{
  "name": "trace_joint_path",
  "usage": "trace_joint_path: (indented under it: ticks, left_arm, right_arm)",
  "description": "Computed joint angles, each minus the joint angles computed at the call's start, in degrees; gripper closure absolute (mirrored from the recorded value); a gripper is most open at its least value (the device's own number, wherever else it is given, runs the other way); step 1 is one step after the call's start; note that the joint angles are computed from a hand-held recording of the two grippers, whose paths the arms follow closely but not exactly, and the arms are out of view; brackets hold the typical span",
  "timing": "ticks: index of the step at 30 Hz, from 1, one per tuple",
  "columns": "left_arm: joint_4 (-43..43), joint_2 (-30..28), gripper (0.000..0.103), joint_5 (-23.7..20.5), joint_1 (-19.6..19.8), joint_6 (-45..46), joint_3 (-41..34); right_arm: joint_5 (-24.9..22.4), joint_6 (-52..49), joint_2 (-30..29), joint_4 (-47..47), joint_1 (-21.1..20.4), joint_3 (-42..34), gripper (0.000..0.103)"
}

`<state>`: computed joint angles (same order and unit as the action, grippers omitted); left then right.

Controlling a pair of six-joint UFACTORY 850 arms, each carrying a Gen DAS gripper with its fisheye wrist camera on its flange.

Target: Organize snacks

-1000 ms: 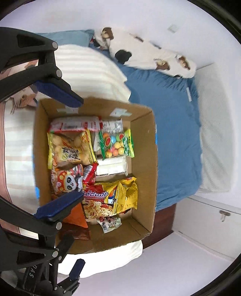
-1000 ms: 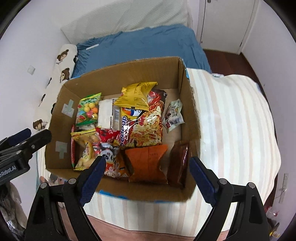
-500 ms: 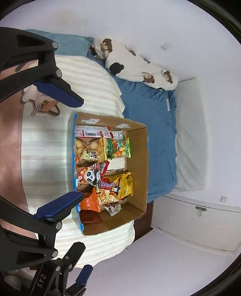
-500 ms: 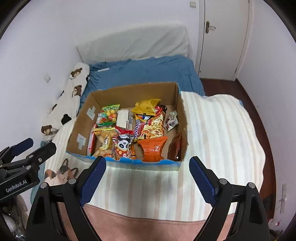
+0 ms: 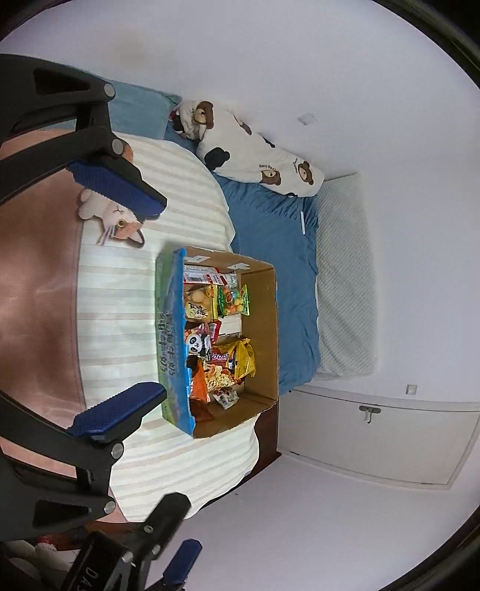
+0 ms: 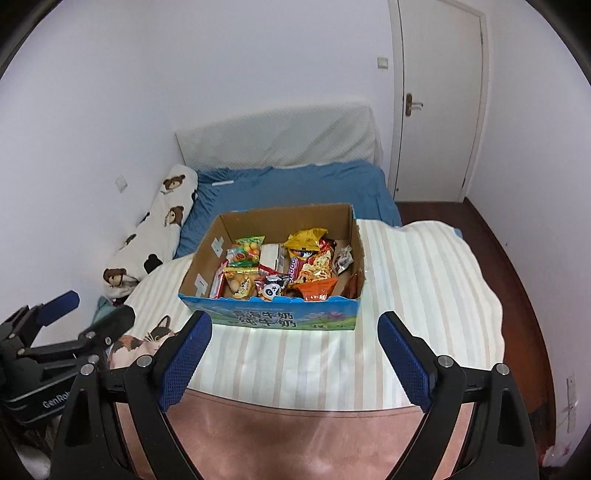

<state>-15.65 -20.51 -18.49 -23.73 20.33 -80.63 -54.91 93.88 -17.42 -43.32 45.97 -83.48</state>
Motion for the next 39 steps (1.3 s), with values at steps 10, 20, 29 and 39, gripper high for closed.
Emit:
trace_joint_path:
  ticks: [10, 20, 29, 39]
  left_arm:
    - [-6.66, 6.61, 0.01, 0.89, 1.17, 4.95, 6.41]
    - [-10.37, 8.78, 0.006, 2.45, 1.29, 7.01, 8.1]
    - [2.08, 3.49, 0.0, 3.13, -0.13, -5.94, 3.57]
    - [13.61, -4.94, 0.0, 0.25, -1.46, -17.3, -5.33]
  right_arm:
    - [-4.95, 4.15, 2.95, -3.07, 5.26, 0.17, 0.009]
    - [-8.3, 3.99, 2.81, -3.92, 7.13, -0.96, 0.001]
    - [-5.88, 5.44, 3.15, -3.27, 3.54, 1.85, 0.001]
    - [-1.42, 2.13, 0.8, -1.21, -2.47, 2.69, 0.001]
